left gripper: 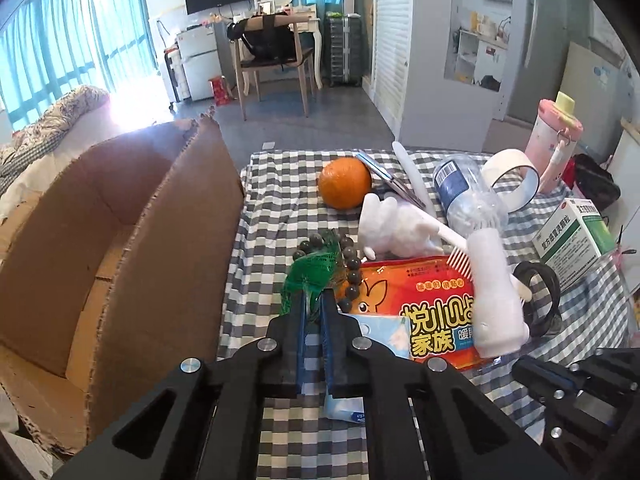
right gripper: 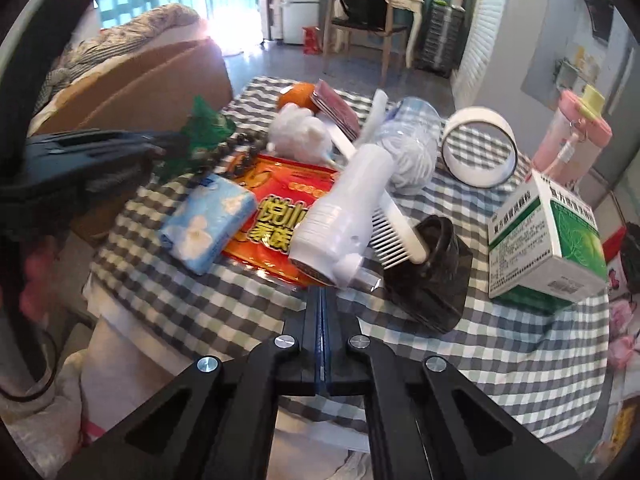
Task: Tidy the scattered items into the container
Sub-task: 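Grasp the green sachet with the left tool while the right tool grasps the white bottle, then carry both items to the cardboard box and release them inside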
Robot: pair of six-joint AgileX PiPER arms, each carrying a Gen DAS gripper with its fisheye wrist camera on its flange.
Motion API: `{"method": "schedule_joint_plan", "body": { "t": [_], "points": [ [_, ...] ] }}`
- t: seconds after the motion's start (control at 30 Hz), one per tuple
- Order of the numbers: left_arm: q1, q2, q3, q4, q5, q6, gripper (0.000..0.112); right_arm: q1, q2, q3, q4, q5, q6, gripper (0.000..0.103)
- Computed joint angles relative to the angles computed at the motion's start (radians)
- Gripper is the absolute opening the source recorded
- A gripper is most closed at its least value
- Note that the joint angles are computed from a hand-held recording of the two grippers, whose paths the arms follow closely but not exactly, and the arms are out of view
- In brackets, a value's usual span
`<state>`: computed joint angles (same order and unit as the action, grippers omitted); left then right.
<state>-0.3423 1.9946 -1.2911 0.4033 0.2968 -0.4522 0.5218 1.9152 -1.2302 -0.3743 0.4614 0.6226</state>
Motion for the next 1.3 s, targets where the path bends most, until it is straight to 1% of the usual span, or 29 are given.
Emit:
{"method": "schedule_joint_plan", "body": {
  "t": [0.07, 0.13, 0.17, 0.2, 0.23, 0.27, 0.33, 0.47, 0.5, 0.57, 0.67, 0.7, 0.77, 0.83, 0.9, 0.97, 1.0, 1.03, 1.07, 1.13, 1.2, 1.23, 1.3],
  "points": [
    [0.008, 0.0, -0.001, -0.017, 0.002, 0.017, 0.008, -0.011, 0.004, 0.005, 0.016, -0.011, -0.003, 0.0],
    [0.017, -0.006, 0.01, -0.028, -0.006, 0.023, 0.008, -0.024, -0.002, 0.016, 0.034, -0.026, -0.017, 0.005],
    [0.021, -0.009, 0.015, -0.045, -0.011, 0.045, 0.008, -0.041, -0.011, 0.026, 0.074, -0.046, -0.044, 0.017],
    [0.022, -0.012, 0.019, -0.044, -0.015, 0.047, 0.008, -0.059, -0.016, 0.033, 0.12, -0.067, -0.08, 0.036],
    [0.023, -0.015, 0.021, -0.046, -0.016, 0.047, 0.008, -0.073, -0.018, 0.035, 0.152, -0.078, -0.104, 0.044],
    [0.021, -0.019, 0.022, -0.056, -0.014, 0.06, 0.008, -0.083, -0.021, 0.036, 0.165, -0.089, -0.107, 0.049],
    [0.021, -0.024, 0.02, -0.068, -0.015, 0.071, 0.008, -0.086, -0.025, 0.023, 0.157, -0.093, -0.091, 0.049],
    [0.025, -0.036, 0.015, -0.099, -0.016, 0.107, 0.008, -0.072, 0.034, -0.076, 0.076, -0.036, -0.034, 0.049],
    [0.026, -0.037, 0.013, -0.102, -0.015, 0.109, 0.008, -0.074, 0.055, -0.103, 0.074, -0.027, -0.042, 0.049],
    [0.028, -0.037, 0.008, -0.123, -0.013, 0.134, 0.008, -0.071, 0.12, -0.189, 0.059, 0.026, -0.038, 0.049],
    [0.037, -0.036, 0.002, -0.187, -0.011, 0.212, 0.008, -0.066, 0.2, -0.284, 0.04, 0.085, -0.038, 0.048],
    [0.04, -0.034, 0.003, -0.197, -0.013, 0.226, 0.008, -0.067, 0.232, -0.321, 0.042, 0.114, -0.041, 0.043],
    [0.048, -0.023, -0.003, -0.234, -0.012, 0.27, 0.008, -0.061, 0.246, -0.337, 0.025, 0.124, -0.031, 0.043],
    [0.05, -0.001, -0.013, -0.264, -0.008, 0.306, 0.008, -0.067, 0.244, -0.34, 0.054, 0.127, -0.051, 0.043],
    [0.047, 0.018, -0.017, -0.281, -0.014, 0.328, 0.012, -0.078, 0.23, -0.325, 0.084, 0.117, -0.067, 0.043],
    [0.041, 0.038, -0.024, -0.275, -0.018, 0.324, 0.035, -0.087, 0.204, -0.294, 0.104, 0.098, -0.075, 0.043],
    [0.035, 0.049, -0.032, -0.267, -0.014, 0.317, 0.066, -0.091, 0.19, -0.277, 0.109, 0.087, -0.08, 0.043],
    [0.03, 0.061, -0.04, -0.255, -0.014, 0.307, 0.085, -0.094, 0.181, -0.269, 0.108, 0.083, -0.081, 0.043],
    [0.025, 0.07, -0.04, -0.24, -0.031, 0.294, 0.088, -0.094, 0.175, -0.261, 0.102, 0.08, -0.076, 0.043],
    [0.012, 0.096, -0.059, -0.17, -0.047, 0.231, 0.088, -0.096, 0.165, -0.251, 0.099, 0.076, -0.073, 0.043],
    [-0.002, 0.148, -0.118, -0.044, -0.019, 0.11, 0.088, -0.102, 0.156, -0.239, 0.112, 0.066, -0.087, 0.043],
    [-0.004, 0.172, -0.146, -0.023, -0.001, 0.091, 0.087, -0.102, 0.155, -0.238, 0.115, 0.066, -0.09, 0.043],
    [0.002, 0.219, -0.208, -0.045, 0.05, 0.109, 0.062, -0.107, 0.152, -0.229, 0.12, 0.055, -0.097, 0.043]
  ]
}}
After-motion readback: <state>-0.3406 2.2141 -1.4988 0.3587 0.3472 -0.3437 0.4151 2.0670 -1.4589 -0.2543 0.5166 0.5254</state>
